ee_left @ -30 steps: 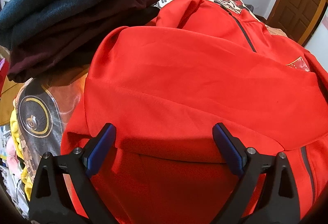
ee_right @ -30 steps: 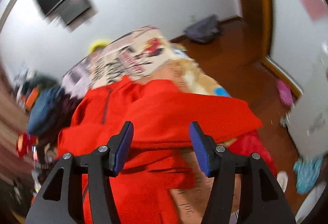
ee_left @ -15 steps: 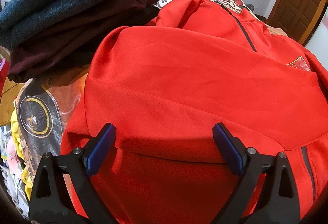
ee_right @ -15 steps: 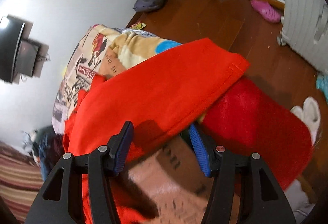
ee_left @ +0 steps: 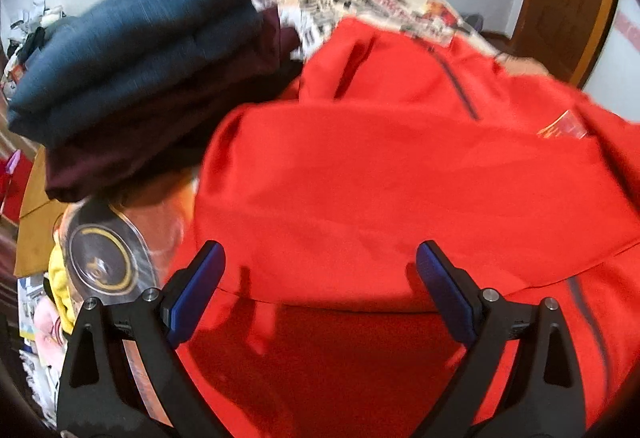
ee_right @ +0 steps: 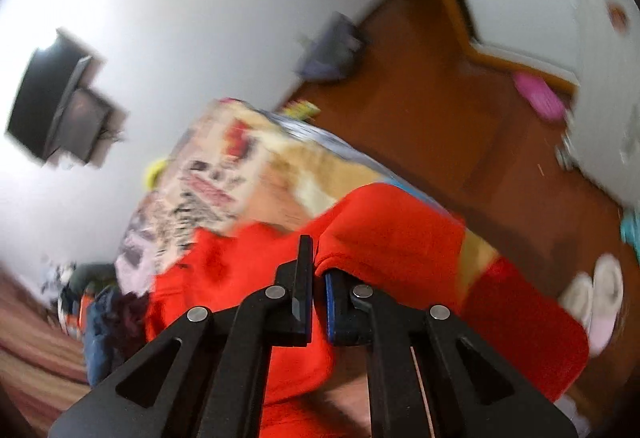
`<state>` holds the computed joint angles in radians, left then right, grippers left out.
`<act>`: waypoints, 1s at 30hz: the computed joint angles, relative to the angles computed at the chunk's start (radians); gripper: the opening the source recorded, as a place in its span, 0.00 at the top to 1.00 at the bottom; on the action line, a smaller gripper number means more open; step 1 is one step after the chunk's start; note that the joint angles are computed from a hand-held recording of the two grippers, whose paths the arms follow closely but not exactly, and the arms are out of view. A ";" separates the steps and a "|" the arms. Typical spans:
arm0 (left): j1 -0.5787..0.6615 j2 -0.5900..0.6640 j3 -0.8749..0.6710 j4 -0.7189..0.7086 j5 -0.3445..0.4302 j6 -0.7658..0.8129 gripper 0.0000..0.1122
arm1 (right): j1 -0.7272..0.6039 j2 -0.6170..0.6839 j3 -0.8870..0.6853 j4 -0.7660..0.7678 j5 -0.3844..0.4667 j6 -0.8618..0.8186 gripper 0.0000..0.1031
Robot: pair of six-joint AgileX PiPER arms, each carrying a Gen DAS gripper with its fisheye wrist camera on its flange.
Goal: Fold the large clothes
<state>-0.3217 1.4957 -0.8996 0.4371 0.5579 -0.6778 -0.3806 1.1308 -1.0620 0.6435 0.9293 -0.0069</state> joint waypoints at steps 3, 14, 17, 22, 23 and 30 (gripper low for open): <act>0.038 -0.077 0.024 -0.092 -0.028 0.077 0.14 | 0.137 -0.026 -0.141 -0.086 0.001 0.063 0.96; 0.147 -0.265 0.105 -0.106 -0.020 0.117 0.14 | 0.761 0.169 -0.534 -0.267 -0.033 0.249 0.96; 0.181 -0.319 0.129 -0.085 -0.010 0.115 0.14 | 0.900 0.249 -0.573 -0.333 -0.043 0.293 0.96; 0.274 -0.415 0.159 -0.190 0.007 0.257 0.14 | 1.034 0.396 -0.561 -0.294 -0.023 0.262 0.96; 0.285 -0.431 0.166 -0.194 0.013 0.269 0.14 | 1.045 0.418 -0.553 -0.284 -0.019 0.249 0.96; 0.311 -0.455 0.211 -0.204 0.026 0.292 0.14 | 1.172 0.570 -0.572 -0.371 0.123 0.222 0.96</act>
<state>-0.0108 1.0410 -0.6890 0.2333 0.5835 -0.3861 0.7916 1.7005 -1.6342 0.2729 1.0526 0.2155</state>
